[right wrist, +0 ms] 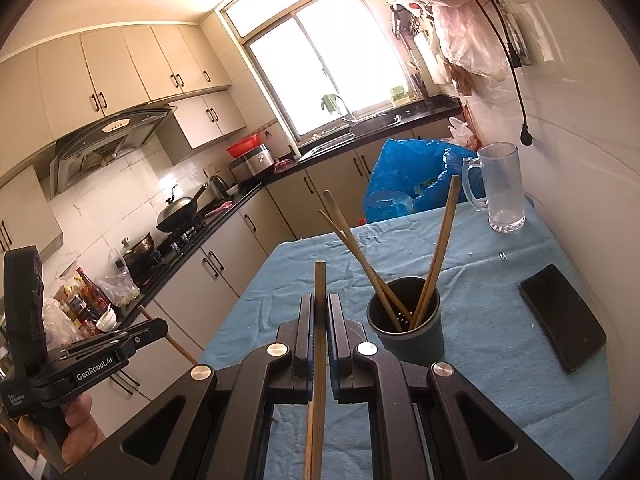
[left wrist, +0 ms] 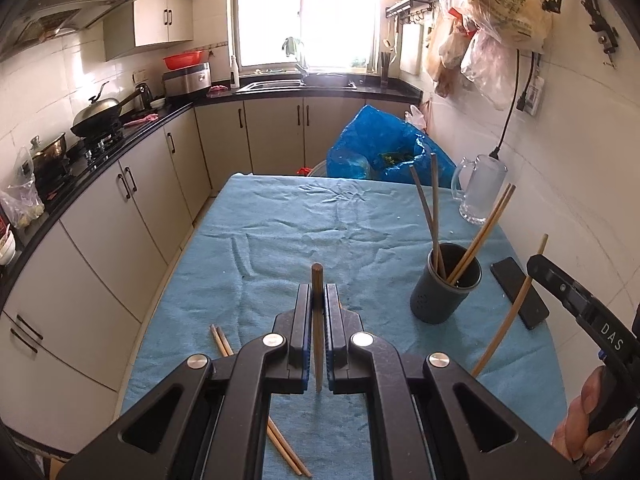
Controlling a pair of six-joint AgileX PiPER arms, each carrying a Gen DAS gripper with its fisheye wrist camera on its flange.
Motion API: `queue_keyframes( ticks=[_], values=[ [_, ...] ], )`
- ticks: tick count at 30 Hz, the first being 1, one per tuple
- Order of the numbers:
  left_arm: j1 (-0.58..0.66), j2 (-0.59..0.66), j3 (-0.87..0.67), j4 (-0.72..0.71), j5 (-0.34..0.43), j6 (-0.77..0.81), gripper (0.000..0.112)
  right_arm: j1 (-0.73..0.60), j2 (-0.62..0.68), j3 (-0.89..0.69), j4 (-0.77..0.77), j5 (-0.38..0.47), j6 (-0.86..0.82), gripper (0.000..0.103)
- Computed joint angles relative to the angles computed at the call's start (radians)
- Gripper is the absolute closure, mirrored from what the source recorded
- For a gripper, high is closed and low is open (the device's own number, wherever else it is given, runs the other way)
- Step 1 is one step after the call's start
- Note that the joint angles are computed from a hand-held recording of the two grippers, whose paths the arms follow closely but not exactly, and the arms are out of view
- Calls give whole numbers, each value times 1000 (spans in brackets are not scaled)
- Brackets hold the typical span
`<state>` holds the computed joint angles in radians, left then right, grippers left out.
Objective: Organize utensils
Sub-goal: 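Carry both upright chopsticks over the black holder, then lower the chopsticks into the black holder and open both grippers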
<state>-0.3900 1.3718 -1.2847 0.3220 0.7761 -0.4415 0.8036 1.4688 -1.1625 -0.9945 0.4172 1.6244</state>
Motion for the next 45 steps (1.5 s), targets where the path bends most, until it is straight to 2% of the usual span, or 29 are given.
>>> queue_keyframes(
  ticks=[9, 12, 17, 26, 30, 37, 39, 45],
  values=[
    [4, 2, -8, -28, 5, 35, 107, -6, -7, 11, 0, -4, 0, 97],
    [20, 23, -59, -98, 35, 107, 107, -21, -8, 6, 46, -15, -46, 97],
    [5, 47, -149, -129, 71, 147, 107, -24, -28, 0, 34, 6, -49, 97],
    [-24, 150, -432, -200, 181, 215, 107, -62, -90, -67, 67, 97, -138, 97],
    [-47, 227, -614, -219, 253, 240, 107, -87, -87, -134, 64, 147, -181, 97],
    [-103, 444, -991, -193, 398, 231, 107, -153, -9, -281, 89, 197, -256, 97],
    [-96, 497, -1067, -220, 410, 236, 107, -176, 34, -320, 88, 196, -256, 97],
    [-89, 602, -1150, -271, 409, 243, 107, -234, 120, -357, 120, 155, -281, 97]
  ],
)
